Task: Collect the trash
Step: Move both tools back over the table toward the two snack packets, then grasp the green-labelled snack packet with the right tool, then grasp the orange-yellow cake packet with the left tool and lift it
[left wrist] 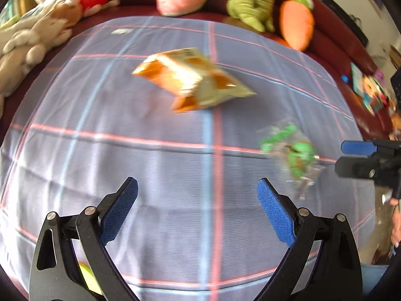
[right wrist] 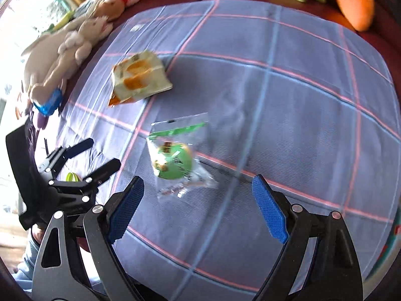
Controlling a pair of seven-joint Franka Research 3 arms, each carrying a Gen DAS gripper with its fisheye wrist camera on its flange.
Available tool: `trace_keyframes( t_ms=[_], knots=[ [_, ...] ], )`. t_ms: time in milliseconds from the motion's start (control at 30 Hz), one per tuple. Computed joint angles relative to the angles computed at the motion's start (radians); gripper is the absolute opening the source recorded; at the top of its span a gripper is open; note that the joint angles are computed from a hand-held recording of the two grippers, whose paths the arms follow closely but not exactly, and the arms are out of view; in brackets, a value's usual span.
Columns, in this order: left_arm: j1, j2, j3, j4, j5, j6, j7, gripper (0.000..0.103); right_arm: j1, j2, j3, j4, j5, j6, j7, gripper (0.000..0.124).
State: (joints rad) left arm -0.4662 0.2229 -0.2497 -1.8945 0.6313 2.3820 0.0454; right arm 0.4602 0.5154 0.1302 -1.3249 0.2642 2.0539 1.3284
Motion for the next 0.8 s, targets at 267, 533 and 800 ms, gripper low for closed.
trace_keyframes(
  t_ms=[267, 533, 800],
  knots=[
    [0.040, -0.066, 0.000, -0.098, -0.028, 0.034, -0.034, 0.096, 0.051, 0.093, -0.010, 0.092, -0.061, -0.022, 0.043, 0.084],
    [0.062, -0.049, 0.005, -0.069, -0.029, 0.062, -0.009, 0.096, 0.052, 0.118, -0.010, 0.110, -0.061, -0.026, 0.045, 0.043],
    [0.076, 0.066, 0.040, 0.120, -0.058, 0.053, 0.061, 0.096, -0.004, 0.113, -0.021, 0.134, -0.017, -0.013, 0.088, 0.043]
  ],
)
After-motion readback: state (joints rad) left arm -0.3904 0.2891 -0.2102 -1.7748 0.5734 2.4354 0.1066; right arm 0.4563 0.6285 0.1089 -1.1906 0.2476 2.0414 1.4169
